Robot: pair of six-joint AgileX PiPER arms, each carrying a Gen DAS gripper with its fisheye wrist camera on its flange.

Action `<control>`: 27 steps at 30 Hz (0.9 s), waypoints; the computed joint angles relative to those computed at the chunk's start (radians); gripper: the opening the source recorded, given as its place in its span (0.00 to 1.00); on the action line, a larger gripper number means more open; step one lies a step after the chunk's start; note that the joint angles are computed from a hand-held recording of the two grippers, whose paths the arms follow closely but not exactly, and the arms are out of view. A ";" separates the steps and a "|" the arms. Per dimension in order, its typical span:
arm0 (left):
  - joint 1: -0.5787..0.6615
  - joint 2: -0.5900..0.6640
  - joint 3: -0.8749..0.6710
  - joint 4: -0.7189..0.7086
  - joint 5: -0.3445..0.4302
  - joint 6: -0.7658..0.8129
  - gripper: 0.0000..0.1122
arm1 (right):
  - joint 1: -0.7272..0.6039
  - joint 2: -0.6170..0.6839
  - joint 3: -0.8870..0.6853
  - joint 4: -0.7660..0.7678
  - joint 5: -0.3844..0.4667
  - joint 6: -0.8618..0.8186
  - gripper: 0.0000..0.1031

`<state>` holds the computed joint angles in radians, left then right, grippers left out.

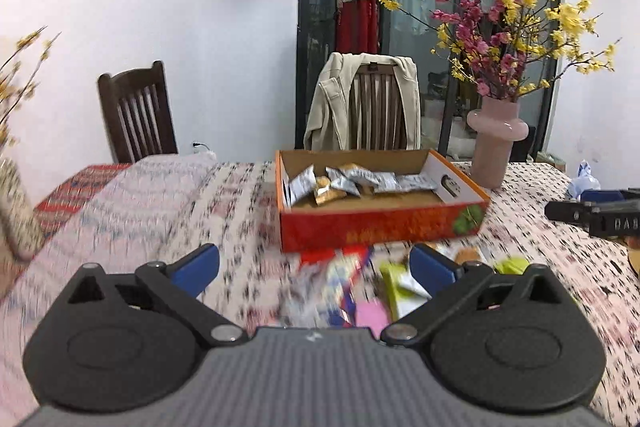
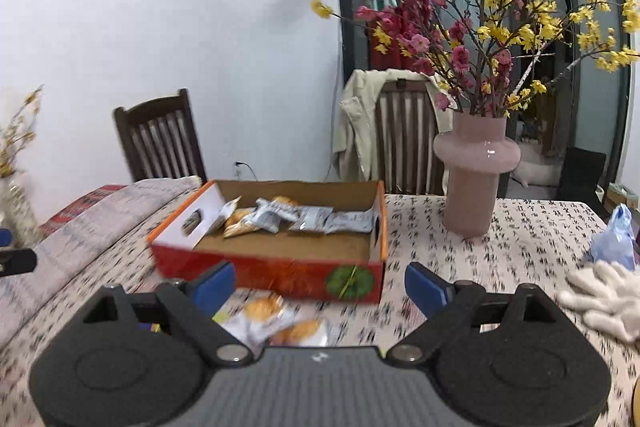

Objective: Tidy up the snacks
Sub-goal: 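Move both open tools back from the box to the snack pile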

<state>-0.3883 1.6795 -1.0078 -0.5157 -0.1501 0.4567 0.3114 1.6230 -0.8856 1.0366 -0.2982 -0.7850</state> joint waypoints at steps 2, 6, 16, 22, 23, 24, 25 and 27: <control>-0.040 -0.045 0.123 0.013 -0.095 -0.037 0.92 | 0.064 -0.048 0.115 -0.082 -0.081 0.104 0.90; -0.162 -0.104 0.368 -0.095 -0.366 -0.030 0.92 | 0.214 -0.109 0.322 -0.156 -0.257 0.300 0.95; -0.314 -0.079 0.595 -0.211 -0.535 -0.055 0.92 | 0.721 0.069 0.601 0.045 -0.717 0.582 0.96; -0.264 -0.066 0.564 -0.138 -0.485 -0.094 0.92 | 0.793 0.123 0.600 0.094 -0.716 0.591 0.96; -0.252 -0.063 0.553 -0.125 -0.471 -0.095 0.92 | 0.794 0.124 0.598 0.097 -0.718 0.589 0.96; -0.246 -0.059 0.546 -0.122 -0.462 -0.093 0.92 | 0.793 0.125 0.595 0.103 -0.721 0.585 0.96; -0.243 -0.055 0.538 -0.120 -0.455 -0.091 0.92 | 0.789 0.125 0.591 0.106 -0.719 0.577 0.96; -0.231 -0.049 0.523 -0.111 -0.435 -0.093 0.92 | 0.767 0.116 0.585 0.095 -0.707 0.565 0.96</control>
